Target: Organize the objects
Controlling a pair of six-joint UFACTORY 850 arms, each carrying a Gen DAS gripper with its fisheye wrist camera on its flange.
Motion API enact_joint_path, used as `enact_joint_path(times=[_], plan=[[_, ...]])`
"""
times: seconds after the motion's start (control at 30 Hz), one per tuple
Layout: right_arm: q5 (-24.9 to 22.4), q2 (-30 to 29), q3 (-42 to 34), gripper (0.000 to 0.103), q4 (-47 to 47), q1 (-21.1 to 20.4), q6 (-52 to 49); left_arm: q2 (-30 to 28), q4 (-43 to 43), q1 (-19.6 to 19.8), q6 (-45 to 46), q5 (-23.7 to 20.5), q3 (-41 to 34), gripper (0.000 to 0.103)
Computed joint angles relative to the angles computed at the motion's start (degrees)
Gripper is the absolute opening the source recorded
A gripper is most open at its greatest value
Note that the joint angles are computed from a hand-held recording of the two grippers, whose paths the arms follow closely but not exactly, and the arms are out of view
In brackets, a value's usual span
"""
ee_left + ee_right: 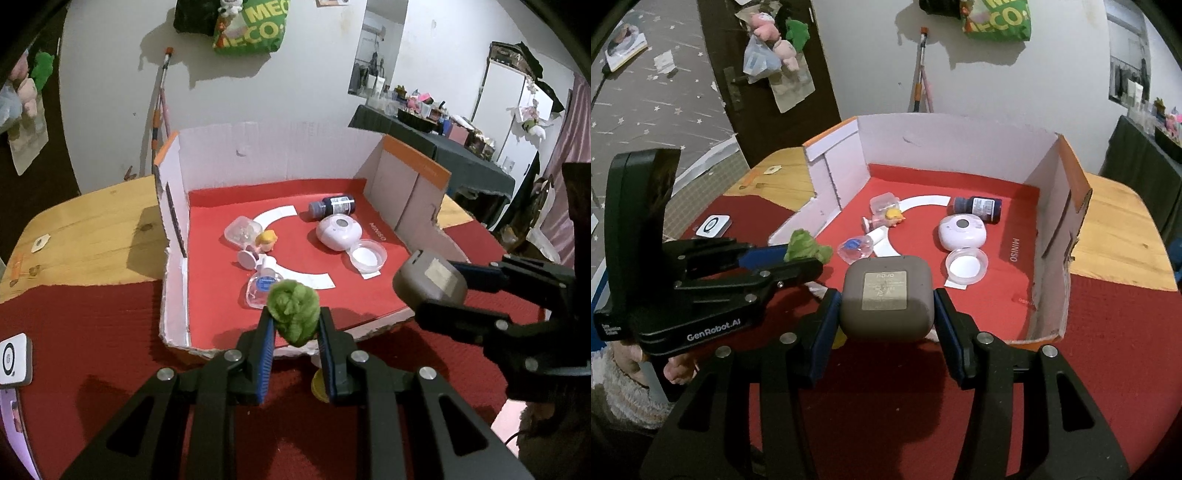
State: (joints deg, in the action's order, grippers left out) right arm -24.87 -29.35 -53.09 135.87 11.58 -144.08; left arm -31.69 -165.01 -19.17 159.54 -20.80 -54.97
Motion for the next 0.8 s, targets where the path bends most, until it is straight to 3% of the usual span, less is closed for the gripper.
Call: enact_joint_path(times=[0.3, 0.63, 0.8], plan=[[2.26, -4.58, -5.7, 0.048, -10.92, -0.8, 11.93, -2.67, 10.96, 0.93, -9.39, 2.09, -3.44, 0.023], [4.23, -8.15, -10.34, 0.048, -22.16, -0.83, 23.26, -6.11, 30.21, 1.56, -26.17, 5.05, -7.92, 0.023], [4.25, -9.63, -12.24, 0.049, -27.7, -0.85, 28.8, -6.95, 32.72, 1.7, -28.45, 5.87, -9.15, 0.023]])
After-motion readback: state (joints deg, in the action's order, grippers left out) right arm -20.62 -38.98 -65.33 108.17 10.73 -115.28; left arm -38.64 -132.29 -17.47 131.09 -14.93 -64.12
